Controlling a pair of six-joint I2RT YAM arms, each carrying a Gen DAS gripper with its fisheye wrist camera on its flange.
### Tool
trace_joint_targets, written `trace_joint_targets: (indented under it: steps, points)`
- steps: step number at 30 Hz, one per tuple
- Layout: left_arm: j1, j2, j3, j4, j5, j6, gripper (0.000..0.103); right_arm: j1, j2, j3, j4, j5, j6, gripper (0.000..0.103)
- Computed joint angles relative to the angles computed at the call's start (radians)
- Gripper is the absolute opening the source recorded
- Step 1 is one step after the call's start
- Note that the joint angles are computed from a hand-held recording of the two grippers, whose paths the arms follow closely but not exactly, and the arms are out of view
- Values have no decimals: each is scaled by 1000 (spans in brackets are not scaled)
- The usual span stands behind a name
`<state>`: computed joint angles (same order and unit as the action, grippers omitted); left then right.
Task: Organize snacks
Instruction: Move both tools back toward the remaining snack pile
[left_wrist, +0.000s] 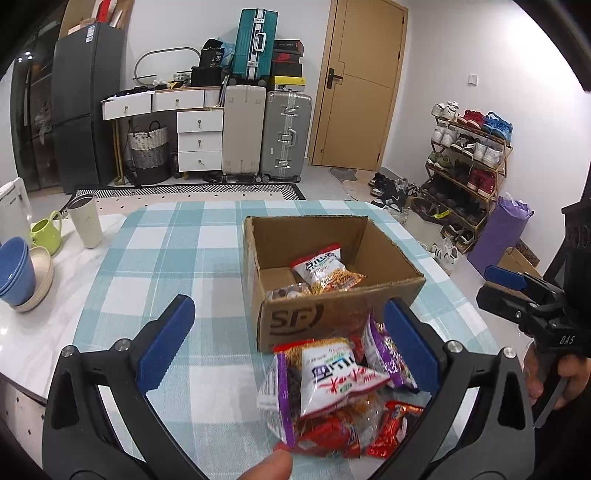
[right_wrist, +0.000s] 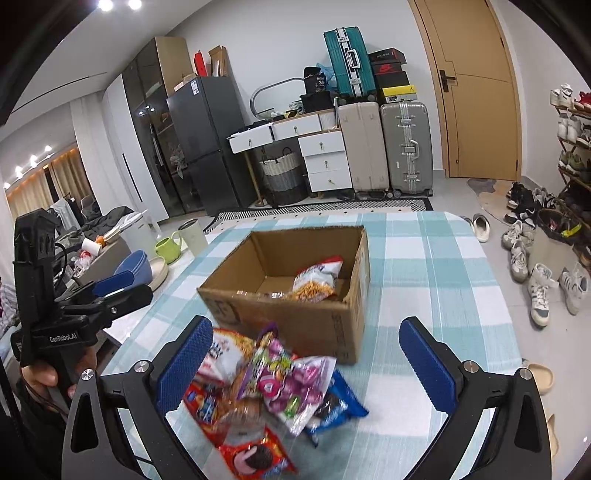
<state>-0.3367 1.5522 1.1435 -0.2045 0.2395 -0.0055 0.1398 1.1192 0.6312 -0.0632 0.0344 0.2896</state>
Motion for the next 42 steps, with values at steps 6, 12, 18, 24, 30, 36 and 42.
trace_joint_targets:
  steps: [6,12,18,24,30,36,42]
  points:
    - [24,-145,-146,-22,-11,16,102,81,-66,-59,-56,74,79,103]
    - [20,-253,-271,-28,-53,35,102,147,-85,-109,-74,115,117,103]
    - [23,-283,-348,-13,-51,34,102,178,-84,-154,-41,127,139,103]
    - [8,-245,-379,41,-51,24,102,219,-49,-183,-11,143,136,103]
    - [-10,-217,-400,77,-57,24,102,266,22,-202,40,165,129,103]
    - [-13,-177,-420,111,-54,31,102,240,116,-205,100,114,137,103]
    - [3,-127,-435,144,-42,36,102,230,222,-185,145,84,117,103]
